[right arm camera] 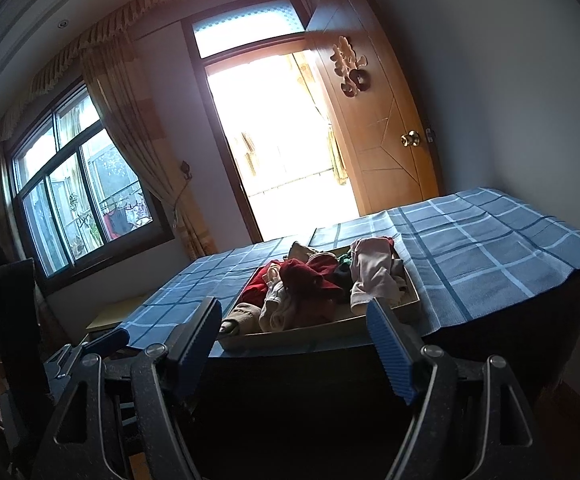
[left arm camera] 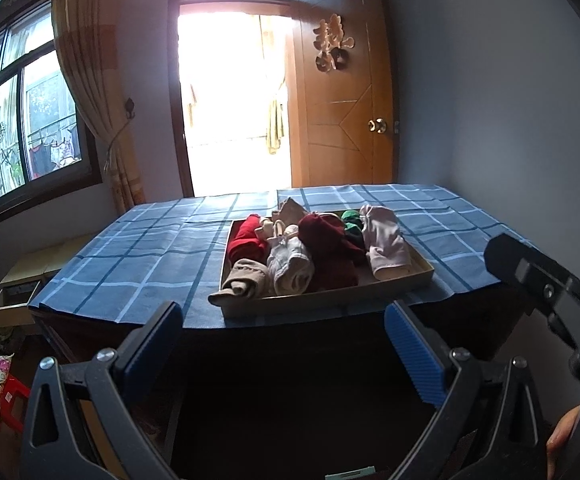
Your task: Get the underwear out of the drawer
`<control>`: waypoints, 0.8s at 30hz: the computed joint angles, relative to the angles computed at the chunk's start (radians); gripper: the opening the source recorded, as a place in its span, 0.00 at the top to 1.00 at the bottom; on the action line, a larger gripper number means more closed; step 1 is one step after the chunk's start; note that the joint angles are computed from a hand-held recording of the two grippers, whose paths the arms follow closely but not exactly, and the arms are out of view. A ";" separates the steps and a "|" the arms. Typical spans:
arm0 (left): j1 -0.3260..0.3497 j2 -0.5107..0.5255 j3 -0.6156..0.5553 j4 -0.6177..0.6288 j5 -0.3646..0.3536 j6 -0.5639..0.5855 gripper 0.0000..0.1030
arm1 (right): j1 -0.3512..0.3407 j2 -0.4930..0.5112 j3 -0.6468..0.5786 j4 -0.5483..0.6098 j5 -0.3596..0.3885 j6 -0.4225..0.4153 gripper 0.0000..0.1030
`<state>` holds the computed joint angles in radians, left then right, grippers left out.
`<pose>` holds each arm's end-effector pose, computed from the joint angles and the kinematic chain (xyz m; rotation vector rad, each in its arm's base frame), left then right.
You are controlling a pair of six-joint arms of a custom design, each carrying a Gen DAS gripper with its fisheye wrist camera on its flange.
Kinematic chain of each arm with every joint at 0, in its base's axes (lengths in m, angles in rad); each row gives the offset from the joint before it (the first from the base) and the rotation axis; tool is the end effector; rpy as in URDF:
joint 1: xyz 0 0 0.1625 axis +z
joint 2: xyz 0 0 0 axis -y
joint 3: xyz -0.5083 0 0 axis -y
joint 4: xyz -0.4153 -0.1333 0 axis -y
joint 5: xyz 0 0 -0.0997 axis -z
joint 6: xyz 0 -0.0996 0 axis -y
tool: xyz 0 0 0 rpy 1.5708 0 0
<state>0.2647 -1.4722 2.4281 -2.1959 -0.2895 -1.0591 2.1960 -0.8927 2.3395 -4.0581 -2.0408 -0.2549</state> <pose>-0.3018 -0.3188 0.2698 0.5064 2.0058 -1.2870 0.3625 -0.3516 0.1873 0.7489 -2.3892 1.5062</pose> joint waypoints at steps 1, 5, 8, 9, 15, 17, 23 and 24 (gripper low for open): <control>-0.003 -0.002 -0.002 0.013 -0.001 -0.012 0.00 | 0.003 -0.002 0.002 -0.003 -0.001 -0.005 0.25; -0.016 -0.016 -0.008 0.051 -0.002 -0.058 0.00 | 0.021 -0.008 0.008 -0.016 -0.003 -0.016 0.25; -0.019 -0.026 -0.013 0.077 -0.014 -0.078 0.00 | 0.027 -0.011 0.011 -0.028 -0.003 -0.022 0.21; -0.021 -0.029 -0.012 0.084 -0.014 -0.083 0.00 | 0.028 -0.012 0.012 -0.032 -0.004 -0.022 0.19; -0.032 -0.042 -0.014 0.148 -0.011 -0.126 0.00 | 0.040 -0.015 0.018 -0.037 -0.009 -0.023 0.18; -0.041 -0.050 -0.015 0.201 -0.002 -0.164 0.00 | 0.043 -0.016 0.020 -0.036 -0.013 -0.025 0.18; -0.062 -0.076 -0.025 0.332 0.005 -0.267 0.00 | 0.048 -0.018 0.023 -0.036 -0.017 -0.028 0.18; -0.063 -0.077 -0.025 0.338 0.007 -0.273 0.00 | 0.050 -0.017 0.024 -0.037 -0.018 -0.029 0.18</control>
<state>0.2019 -1.5495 2.4029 -1.8579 -0.2830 -1.3320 2.2459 -0.9100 2.3632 -4.0953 -2.0585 -0.2838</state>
